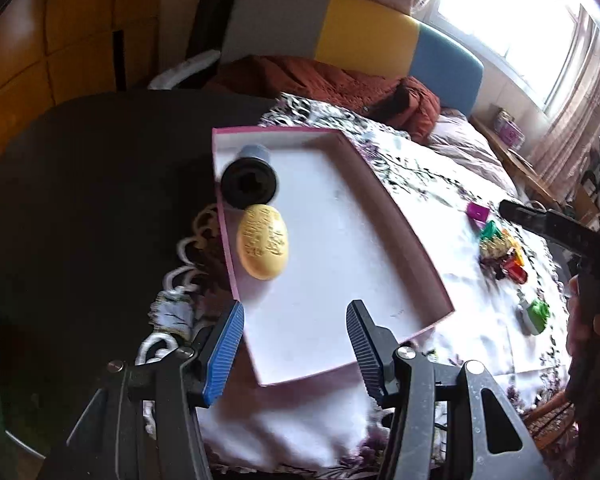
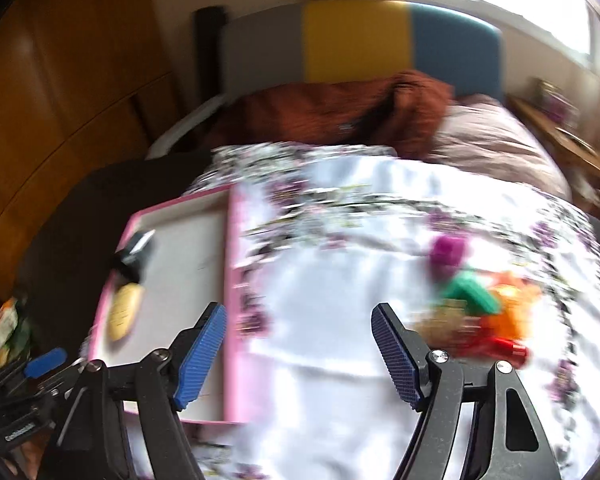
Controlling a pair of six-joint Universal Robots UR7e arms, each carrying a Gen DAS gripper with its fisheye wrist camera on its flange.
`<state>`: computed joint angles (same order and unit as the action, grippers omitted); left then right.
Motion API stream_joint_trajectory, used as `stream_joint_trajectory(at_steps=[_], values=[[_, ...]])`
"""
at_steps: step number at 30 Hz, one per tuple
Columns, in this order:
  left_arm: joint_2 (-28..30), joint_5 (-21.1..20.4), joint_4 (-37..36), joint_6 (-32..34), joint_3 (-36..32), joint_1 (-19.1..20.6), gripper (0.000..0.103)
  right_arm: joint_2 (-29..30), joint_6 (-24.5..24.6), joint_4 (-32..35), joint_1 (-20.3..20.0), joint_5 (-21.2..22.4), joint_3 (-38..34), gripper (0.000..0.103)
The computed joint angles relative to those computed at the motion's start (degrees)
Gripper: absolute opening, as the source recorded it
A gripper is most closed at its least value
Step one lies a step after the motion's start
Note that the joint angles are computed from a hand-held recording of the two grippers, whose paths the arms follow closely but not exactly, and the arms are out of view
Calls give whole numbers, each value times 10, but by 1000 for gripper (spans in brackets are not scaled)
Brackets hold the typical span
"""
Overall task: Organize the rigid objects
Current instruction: 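Move the left tool toward the brown comb while the right tool returns to the objects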
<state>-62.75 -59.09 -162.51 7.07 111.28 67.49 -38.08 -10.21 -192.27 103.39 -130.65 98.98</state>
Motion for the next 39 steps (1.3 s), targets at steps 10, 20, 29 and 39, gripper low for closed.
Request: stream_joint_trajectory(at_steps=[10,20,29,39], values=[[20,-37,24,31,-6,-28,54,-103,68,-132,-82,-99,91,80],[92,-80,55,62,-38,-67,54,-148,178,-184,-143,-63,157,83],[171,-103,84,77,-91,-96,61,-163,217,-174,-158,-19,175,84],[246,-110,82,128,-162,-106,78,-170,229,-149,-165,2,177,85]])
